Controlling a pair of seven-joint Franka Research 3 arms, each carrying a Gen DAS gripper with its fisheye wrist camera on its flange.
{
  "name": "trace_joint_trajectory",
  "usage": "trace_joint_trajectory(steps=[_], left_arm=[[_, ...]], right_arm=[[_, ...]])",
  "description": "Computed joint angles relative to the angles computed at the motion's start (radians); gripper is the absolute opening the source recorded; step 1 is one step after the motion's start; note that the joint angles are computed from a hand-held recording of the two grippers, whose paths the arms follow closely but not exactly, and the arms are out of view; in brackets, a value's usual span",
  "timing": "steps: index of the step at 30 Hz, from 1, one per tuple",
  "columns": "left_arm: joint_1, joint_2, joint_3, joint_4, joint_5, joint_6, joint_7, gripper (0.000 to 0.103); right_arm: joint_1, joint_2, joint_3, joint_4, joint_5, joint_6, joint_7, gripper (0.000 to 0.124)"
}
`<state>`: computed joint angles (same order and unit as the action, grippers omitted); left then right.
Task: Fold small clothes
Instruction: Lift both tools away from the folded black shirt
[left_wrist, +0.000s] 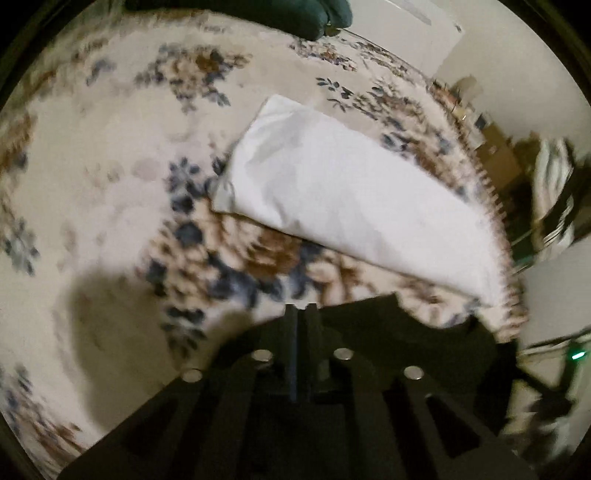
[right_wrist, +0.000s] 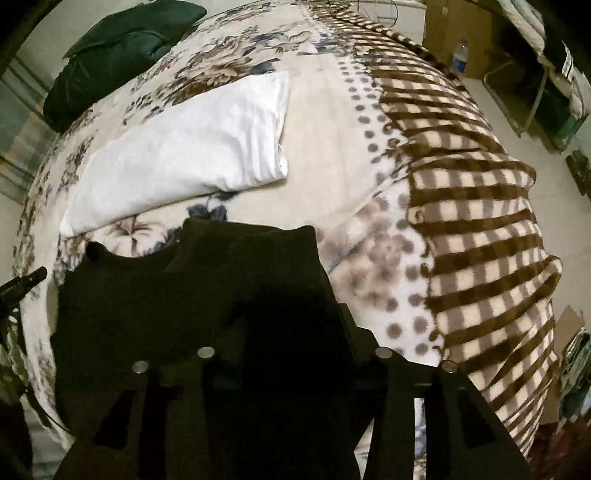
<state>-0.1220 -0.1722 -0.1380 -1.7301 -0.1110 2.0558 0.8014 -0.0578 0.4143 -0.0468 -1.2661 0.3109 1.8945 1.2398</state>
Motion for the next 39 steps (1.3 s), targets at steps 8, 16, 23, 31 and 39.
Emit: trace_joint_trajectory(steps=[8,16,23,31,39], left_arm=[[-0.027,0.145,-0.029,0.135,0.004,-0.098,0.098,0.062],[-0.067,0.176,-0.066,0.189,0.204,-0.109,0.114,0.004],[-0.052,0.12,-0.053,0.19,0.23,-0.066,0.041,0.004],[-0.023,0.223,-0.036,0.273,0.205,-0.117,0.06,0.004],[-0.003,0.285,-0.038,0.327,0.117,-0.246,0.073,0.014]], right_arm=[[-0.004,0.027,0.008,0.035,0.027,0.018,0.008,0.06],[0.035,-0.047,0.008,-0.106,-0.019,0.208,-0.058,0.019],[0.028,-0.13,0.009,-0.176,0.042,0.272,-0.089,0.017],[0.048,0.024,0.012,0.066,0.01,0.207,-0.031,0.016],[0.049,0.271,0.01,0.417,-0.101,-0.096,0.1,0.047]])
